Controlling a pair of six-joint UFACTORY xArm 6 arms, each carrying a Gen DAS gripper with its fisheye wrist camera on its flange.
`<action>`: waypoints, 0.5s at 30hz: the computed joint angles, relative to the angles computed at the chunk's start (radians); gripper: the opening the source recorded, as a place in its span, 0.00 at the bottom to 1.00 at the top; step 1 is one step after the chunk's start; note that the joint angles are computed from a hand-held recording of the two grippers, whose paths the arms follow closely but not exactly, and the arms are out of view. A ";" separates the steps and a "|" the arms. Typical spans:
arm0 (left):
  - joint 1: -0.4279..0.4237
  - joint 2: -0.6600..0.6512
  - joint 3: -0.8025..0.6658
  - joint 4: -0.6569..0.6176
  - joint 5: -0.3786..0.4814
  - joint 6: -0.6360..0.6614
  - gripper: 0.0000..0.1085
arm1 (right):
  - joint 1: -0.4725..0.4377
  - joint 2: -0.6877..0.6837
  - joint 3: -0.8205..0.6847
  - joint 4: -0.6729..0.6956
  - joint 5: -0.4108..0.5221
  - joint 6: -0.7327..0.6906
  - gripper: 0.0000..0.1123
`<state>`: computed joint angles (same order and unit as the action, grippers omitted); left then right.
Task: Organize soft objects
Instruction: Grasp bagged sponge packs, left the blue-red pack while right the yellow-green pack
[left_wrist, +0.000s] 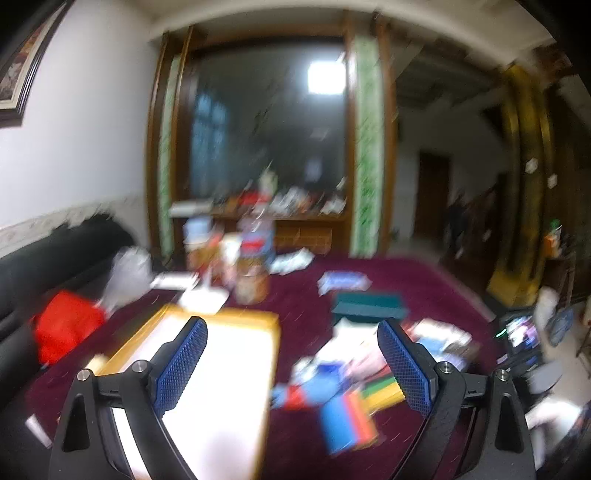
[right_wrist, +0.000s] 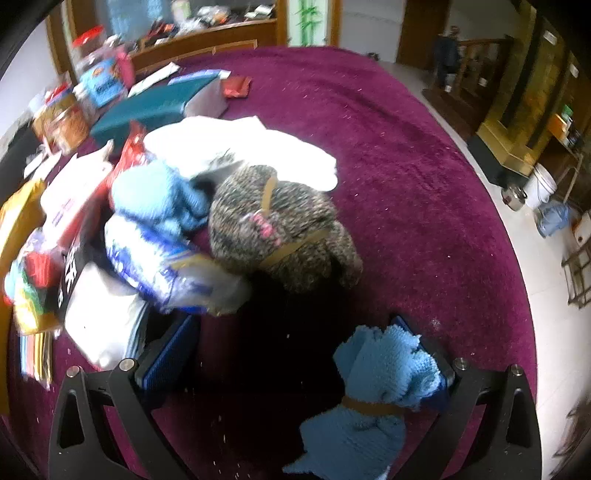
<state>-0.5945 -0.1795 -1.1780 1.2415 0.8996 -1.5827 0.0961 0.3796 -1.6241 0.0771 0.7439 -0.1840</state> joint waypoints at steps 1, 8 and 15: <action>0.030 0.000 -0.001 -0.092 -0.031 0.057 0.88 | -0.001 0.003 -0.015 -0.009 0.026 0.017 0.92; 0.098 0.027 0.036 -0.392 -0.201 0.323 0.88 | 0.000 -0.265 0.364 0.035 -0.445 0.047 0.86; 0.058 0.286 -0.197 -0.567 -0.110 0.533 0.87 | -0.007 -0.215 0.344 0.249 -0.445 -0.067 0.86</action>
<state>-0.5361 0.1066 -1.3750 0.6749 0.7895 -1.0494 0.0893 0.1648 -1.2801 0.3265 0.2993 -0.2515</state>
